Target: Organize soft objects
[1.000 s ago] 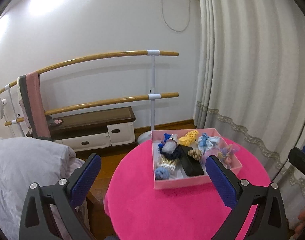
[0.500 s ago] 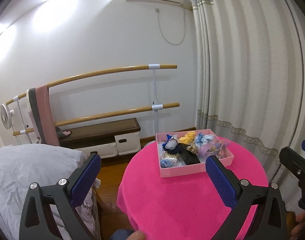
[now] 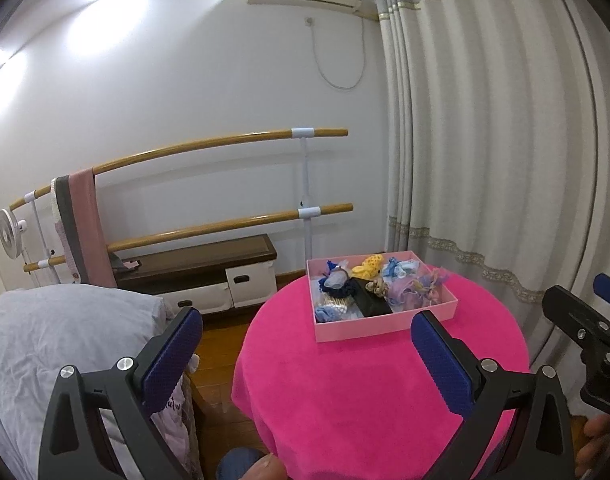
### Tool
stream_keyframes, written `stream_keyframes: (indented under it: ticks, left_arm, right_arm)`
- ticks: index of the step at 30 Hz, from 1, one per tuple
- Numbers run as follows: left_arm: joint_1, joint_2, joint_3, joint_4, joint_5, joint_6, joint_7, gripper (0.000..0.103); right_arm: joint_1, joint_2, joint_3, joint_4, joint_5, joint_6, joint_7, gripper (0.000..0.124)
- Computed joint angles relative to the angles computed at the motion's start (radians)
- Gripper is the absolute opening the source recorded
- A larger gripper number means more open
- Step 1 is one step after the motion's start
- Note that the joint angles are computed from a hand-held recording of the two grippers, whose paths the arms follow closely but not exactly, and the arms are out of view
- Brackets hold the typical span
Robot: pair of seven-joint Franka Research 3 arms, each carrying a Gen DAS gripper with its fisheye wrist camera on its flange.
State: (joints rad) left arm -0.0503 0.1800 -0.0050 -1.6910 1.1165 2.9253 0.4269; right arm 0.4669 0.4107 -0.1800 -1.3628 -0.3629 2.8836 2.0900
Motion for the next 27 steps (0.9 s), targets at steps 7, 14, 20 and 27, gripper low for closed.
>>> stream_keyframes:
  ticks: [7,14,20,27]
  left_arm:
    - [0.002,0.029,0.006,0.037,-0.064,0.004,0.045,0.103]
    - [-0.008,0.033,0.015,0.042,-0.076,0.004,0.047,0.103]
    - [-0.013,0.033,0.018,0.039,-0.069,0.005,0.038,0.103]
    - [-0.013,0.031,0.016,0.034,-0.079,0.011,0.042,0.103]
  right_arm:
    - [0.007,-0.004,-0.001,-0.002,-0.009,-0.004,0.008,0.103]
    - [0.002,-0.004,0.009,0.004,-0.001,-0.008,-0.005,0.103]
    - [-0.005,-0.007,0.016,0.001,0.010,-0.011,-0.016,0.103]
    - [-0.002,-0.007,0.012,0.000,0.011,-0.010,-0.016,0.103]
